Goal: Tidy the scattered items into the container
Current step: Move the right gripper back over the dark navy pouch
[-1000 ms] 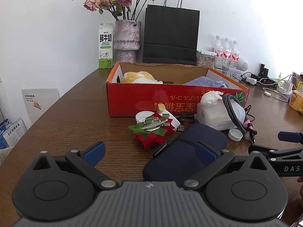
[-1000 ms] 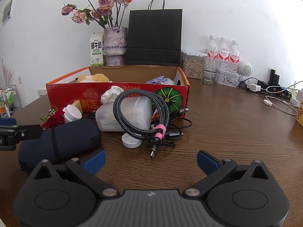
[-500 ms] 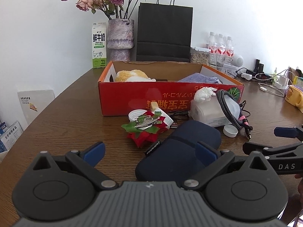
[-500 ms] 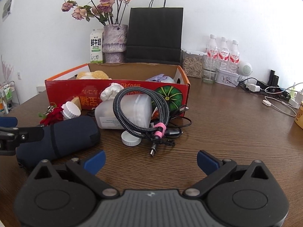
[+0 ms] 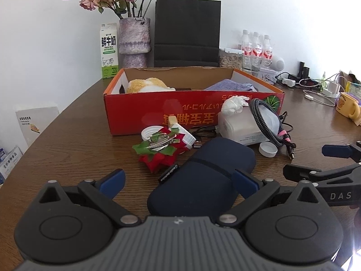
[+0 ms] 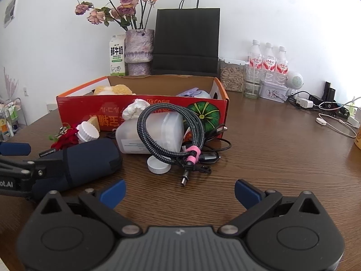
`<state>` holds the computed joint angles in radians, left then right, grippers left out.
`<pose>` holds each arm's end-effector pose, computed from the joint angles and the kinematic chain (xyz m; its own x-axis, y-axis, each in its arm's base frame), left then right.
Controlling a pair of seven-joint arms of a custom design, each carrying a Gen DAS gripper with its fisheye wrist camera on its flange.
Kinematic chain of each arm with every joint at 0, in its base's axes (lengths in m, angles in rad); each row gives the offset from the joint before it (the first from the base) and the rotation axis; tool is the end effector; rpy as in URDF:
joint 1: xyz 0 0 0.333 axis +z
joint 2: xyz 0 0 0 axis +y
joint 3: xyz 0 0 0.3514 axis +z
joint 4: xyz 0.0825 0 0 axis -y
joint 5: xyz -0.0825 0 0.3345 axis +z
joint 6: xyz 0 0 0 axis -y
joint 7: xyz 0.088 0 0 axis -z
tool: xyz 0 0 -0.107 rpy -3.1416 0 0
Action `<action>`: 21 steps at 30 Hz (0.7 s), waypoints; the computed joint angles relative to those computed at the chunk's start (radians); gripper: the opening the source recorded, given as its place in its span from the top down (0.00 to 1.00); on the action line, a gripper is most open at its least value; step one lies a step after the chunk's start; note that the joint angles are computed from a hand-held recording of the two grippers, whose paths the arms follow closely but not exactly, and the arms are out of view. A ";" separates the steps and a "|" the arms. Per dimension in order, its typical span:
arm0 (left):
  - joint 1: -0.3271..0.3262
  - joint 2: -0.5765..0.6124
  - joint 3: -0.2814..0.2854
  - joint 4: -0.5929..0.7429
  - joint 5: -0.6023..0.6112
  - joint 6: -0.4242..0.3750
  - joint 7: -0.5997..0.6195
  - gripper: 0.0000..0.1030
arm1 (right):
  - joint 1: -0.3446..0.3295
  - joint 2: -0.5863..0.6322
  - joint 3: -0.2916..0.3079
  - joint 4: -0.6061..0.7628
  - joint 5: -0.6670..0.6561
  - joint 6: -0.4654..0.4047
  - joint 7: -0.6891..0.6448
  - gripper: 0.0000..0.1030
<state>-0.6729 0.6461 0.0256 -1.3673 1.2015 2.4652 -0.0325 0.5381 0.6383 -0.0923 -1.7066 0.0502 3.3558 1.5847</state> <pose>0.5865 -0.4521 0.4365 0.1210 -0.9926 0.0027 -0.5249 -0.0663 -0.8486 0.6352 0.3164 0.4105 0.4092 -0.9124 0.0071 -0.4795 -0.2217 -0.8491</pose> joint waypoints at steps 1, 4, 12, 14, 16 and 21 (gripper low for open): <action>-0.001 0.000 0.002 0.000 0.001 -0.003 -0.003 0.00 | -0.005 0.000 0.005 0.001 -0.002 0.000 -0.001 0.00; 0.013 -0.016 0.000 -0.028 0.012 0.046 -0.027 0.00 | -0.004 0.000 0.005 0.001 -0.001 -0.002 -0.002 0.00; 0.016 -0.069 -0.002 -0.099 0.053 0.032 -0.103 0.00 | 0.026 -0.005 -0.019 0.001 0.008 -0.014 -0.003 0.00; 0.021 -0.083 -0.009 -0.117 0.056 0.002 -0.126 0.00 | -0.003 -0.011 0.029 0.001 -0.011 -0.020 -0.009 0.00; 0.030 -0.098 -0.020 -0.137 0.050 -0.028 -0.138 0.00 | -0.010 -0.017 0.055 0.003 -0.025 -0.020 -0.013 0.00; 0.052 -0.158 -0.041 -0.225 0.091 -0.072 -0.201 0.00 | -0.040 -0.021 0.151 0.046 -0.052 -0.088 -0.010 0.00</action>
<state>-0.6207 0.4884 -0.0149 -1.5919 1.2930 2.3929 -0.2338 0.4978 0.6175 0.0586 -1.6605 -0.0015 3.2675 1.5751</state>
